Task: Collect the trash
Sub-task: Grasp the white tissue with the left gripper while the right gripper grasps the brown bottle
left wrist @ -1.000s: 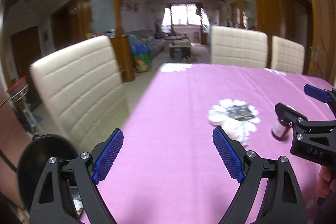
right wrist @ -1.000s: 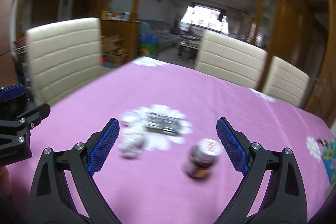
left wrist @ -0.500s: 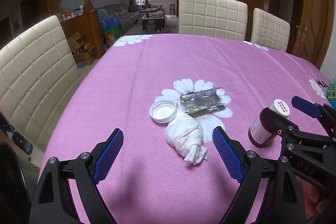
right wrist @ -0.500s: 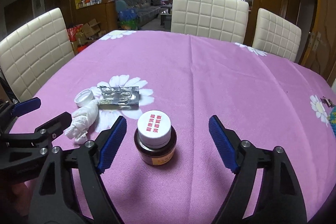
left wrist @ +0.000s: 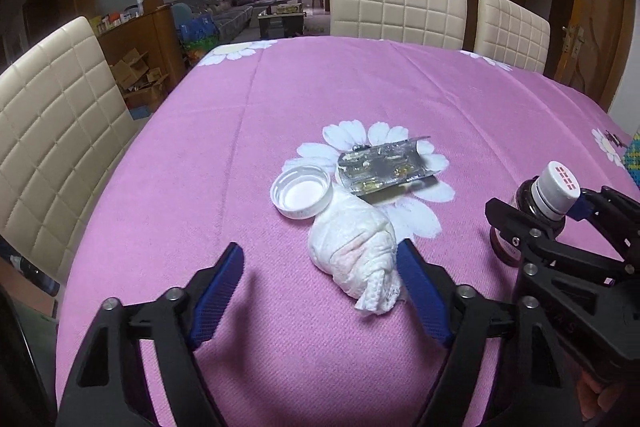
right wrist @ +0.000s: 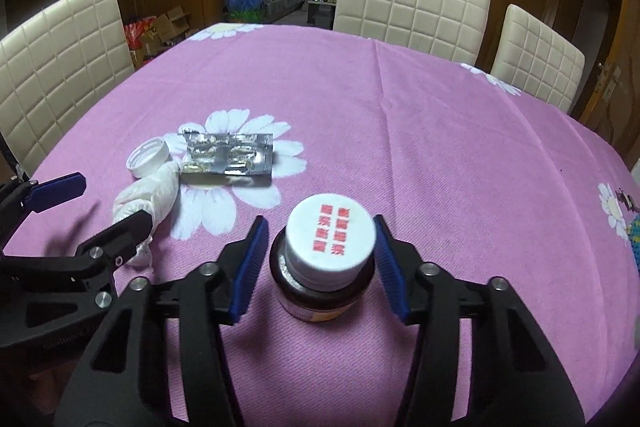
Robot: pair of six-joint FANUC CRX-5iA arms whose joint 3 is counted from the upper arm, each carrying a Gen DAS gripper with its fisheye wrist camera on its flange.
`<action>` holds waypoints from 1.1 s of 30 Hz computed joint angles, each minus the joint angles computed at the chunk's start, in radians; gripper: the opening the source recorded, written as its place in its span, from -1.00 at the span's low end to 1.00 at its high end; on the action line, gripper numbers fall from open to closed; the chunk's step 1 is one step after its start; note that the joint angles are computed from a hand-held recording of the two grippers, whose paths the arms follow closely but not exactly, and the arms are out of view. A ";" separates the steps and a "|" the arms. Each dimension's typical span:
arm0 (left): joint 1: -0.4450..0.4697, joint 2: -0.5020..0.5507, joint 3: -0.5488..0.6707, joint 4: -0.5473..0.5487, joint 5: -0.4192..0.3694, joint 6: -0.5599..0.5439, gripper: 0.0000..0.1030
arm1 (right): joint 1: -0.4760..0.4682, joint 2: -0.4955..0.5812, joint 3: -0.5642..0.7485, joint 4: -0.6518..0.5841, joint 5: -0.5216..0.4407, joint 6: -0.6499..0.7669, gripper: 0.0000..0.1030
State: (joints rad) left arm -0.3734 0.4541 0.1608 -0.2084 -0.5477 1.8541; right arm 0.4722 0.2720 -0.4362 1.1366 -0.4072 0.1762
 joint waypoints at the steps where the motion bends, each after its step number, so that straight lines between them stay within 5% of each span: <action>1: 0.001 0.005 0.004 0.012 -0.003 -0.013 0.33 | 0.000 -0.001 -0.005 0.021 -0.002 -0.015 -0.08; 6: 0.010 0.013 -0.008 0.086 0.003 -0.093 -0.06 | 0.003 -0.006 -0.010 0.018 0.002 -0.015 -0.09; 8: 0.012 0.009 -0.024 0.124 0.017 -0.144 -0.40 | 0.003 -0.008 -0.013 0.023 0.004 -0.020 -0.09; 11: -0.002 0.000 -0.020 0.067 0.016 -0.109 -0.50 | 0.002 -0.014 -0.023 0.047 0.007 -0.042 -0.09; 22: 0.013 -0.072 -0.076 -0.013 0.072 0.019 -0.52 | -0.025 -0.058 -0.076 0.198 0.069 -0.178 -0.09; 33: -0.022 -0.170 -0.122 -0.247 0.071 0.254 -0.52 | -0.108 -0.105 -0.137 0.638 0.161 -0.507 -0.09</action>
